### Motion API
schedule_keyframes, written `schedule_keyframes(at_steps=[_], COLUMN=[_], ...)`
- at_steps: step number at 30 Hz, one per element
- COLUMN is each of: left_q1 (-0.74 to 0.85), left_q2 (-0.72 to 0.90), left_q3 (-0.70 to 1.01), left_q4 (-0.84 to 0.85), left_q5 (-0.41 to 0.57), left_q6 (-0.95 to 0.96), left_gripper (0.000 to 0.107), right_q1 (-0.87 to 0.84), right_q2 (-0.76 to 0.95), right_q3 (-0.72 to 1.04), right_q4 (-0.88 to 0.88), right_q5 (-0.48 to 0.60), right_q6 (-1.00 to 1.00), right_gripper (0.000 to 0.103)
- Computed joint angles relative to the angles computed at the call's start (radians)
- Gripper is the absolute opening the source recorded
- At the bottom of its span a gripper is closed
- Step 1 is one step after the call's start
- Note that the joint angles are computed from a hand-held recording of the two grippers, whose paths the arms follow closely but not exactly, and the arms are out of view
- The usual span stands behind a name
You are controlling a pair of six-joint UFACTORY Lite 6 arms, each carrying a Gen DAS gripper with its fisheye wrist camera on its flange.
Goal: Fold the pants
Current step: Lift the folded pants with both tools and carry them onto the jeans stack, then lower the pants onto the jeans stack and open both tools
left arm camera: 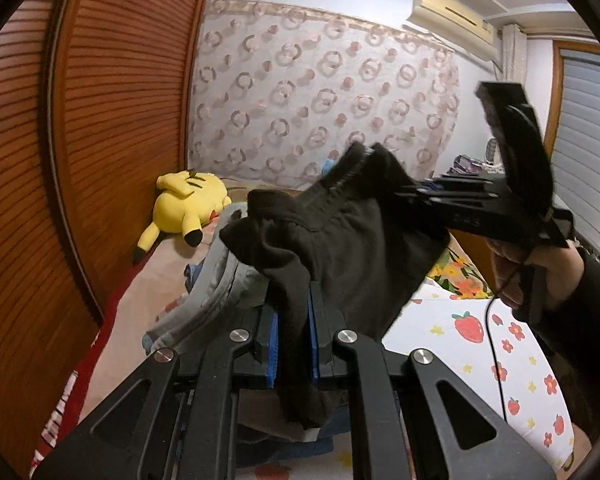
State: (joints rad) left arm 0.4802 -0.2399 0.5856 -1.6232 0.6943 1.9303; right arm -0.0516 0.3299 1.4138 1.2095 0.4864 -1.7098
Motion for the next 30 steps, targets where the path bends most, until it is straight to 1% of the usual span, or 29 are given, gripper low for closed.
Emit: schedule_keyframes(at_steps=[2,6,13,14,16,18,19,20,21,22,26,27,29,30], left_q1=[0.004,0.026,0.038,0.038,0.054,0.079,0.088,0.101,0.113,0.124,0.116,0.106,0.078,0.062], left_q2=[-0.001,-0.019,0.028,0.039,0.058,0.052,0.042,0.026,0.021,0.008,-0.036,-0.039,-0.035,-0.024], left_q3=[-0.003,-0.023,-0.019,-0.016,-0.011,-0.011,-0.016,-0.021,-0.019,-0.019,-0.003,0.005,0.016,0.024], left_q4=[0.0,0.011,-0.016,-0.017,-0.012,0.005,0.003,0.001,-0.001,0.003,0.018,0.021,0.014,0.002], left_q5=[0.0,0.006,-0.055,-0.066,-0.067,-0.056,-0.053,-0.047,-0.037,-0.025,-0.027,-0.029,-0.047,-0.058], left_q6=[-0.013,-0.047,-0.037,-0.035,-0.033,-0.039,-0.036,-0.032,-0.025,-0.024,-0.036,-0.039,-0.029,-0.015], left_gripper=[0.013,0.013,0.013,0.014,0.018,0.028,0.031,0.041,0.047,0.048,0.05,0.05,0.05,0.05], right_q1=[0.029,0.074,0.127,0.129,0.124,0.103,0.1,0.092,0.074,0.062,0.017,0.006,-0.004,-0.012], right_q2=[0.075,0.241,0.537,0.581,0.629,0.66,0.662,0.648,0.62,0.589,0.399,0.377,0.308,0.293], right_q3=[0.099,0.335,0.736,0.795,0.853,0.901,0.911,0.894,0.855,0.81,0.515,0.485,0.365,0.34], right_q4=[-0.069,-0.204,-0.371,-0.408,-0.442,-0.429,-0.419,-0.396,-0.351,-0.305,-0.093,-0.066,0.019,0.033], right_q5=[0.002,0.044,0.148,0.161,0.165,0.187,0.189,0.178,0.174,0.167,0.128,0.136,0.144,0.163], right_q6=[0.057,0.184,0.377,0.429,0.487,0.512,0.521,0.514,0.48,0.44,0.2,0.173,0.089,0.076], right_gripper=[0.011,0.011,0.012,0.016,0.024,0.031,0.037,0.04,0.04,0.041,0.041,0.041,0.041,0.041])
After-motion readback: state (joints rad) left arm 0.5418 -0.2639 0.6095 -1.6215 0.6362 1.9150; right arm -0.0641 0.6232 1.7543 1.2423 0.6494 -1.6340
